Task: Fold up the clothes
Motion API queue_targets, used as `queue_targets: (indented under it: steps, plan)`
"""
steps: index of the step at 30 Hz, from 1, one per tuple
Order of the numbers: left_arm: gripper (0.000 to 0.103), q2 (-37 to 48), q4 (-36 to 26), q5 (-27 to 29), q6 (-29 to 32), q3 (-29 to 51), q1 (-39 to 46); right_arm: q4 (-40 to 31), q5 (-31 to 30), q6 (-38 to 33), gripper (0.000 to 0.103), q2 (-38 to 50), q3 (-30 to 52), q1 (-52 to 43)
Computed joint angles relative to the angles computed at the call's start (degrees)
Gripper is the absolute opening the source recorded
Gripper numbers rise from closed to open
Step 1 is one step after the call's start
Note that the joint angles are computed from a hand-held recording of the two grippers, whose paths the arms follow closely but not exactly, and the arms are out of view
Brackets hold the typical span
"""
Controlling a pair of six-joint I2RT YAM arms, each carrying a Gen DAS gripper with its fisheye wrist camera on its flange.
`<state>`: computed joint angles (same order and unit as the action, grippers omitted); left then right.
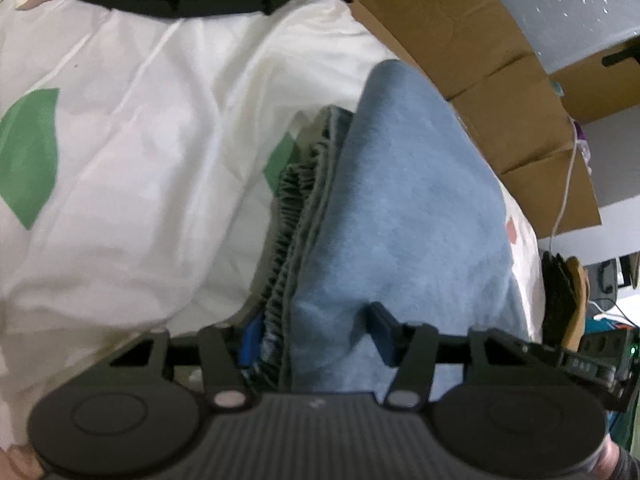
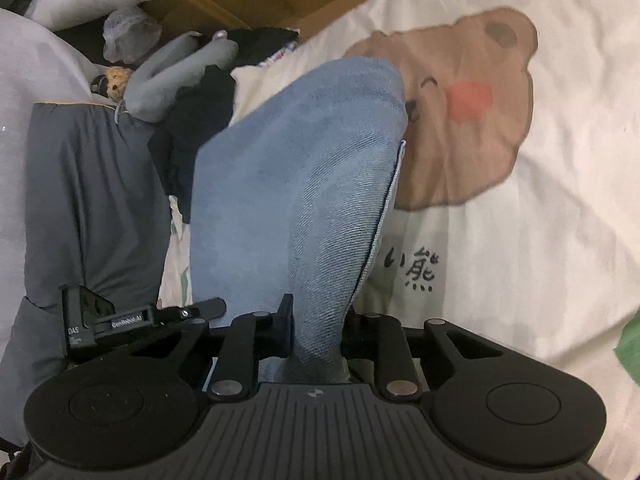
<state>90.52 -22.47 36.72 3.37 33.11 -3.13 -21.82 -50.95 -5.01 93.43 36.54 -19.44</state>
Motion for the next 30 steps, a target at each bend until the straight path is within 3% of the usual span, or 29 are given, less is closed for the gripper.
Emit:
queue_targets:
  steps: [19,26,30]
  plan:
    - [0.053,-2.78,7.30,-0.59,-16.24,-2.98,-20.07,-28.11,3.89,-26.70,0.021,0.17,7.82,-21.53]
    - [0.053,-3.02,9.48,-3.58,-20.95,-2.66,-25.58,-28.31,5.87,-28.88,0.022,0.90,7.95,-25.08]
    - [0.053,-4.27,7.33,-6.23,-20.10,-1.33,-27.46,-24.96,9.85,-25.24,0.031,-0.79,6.45,-24.11]
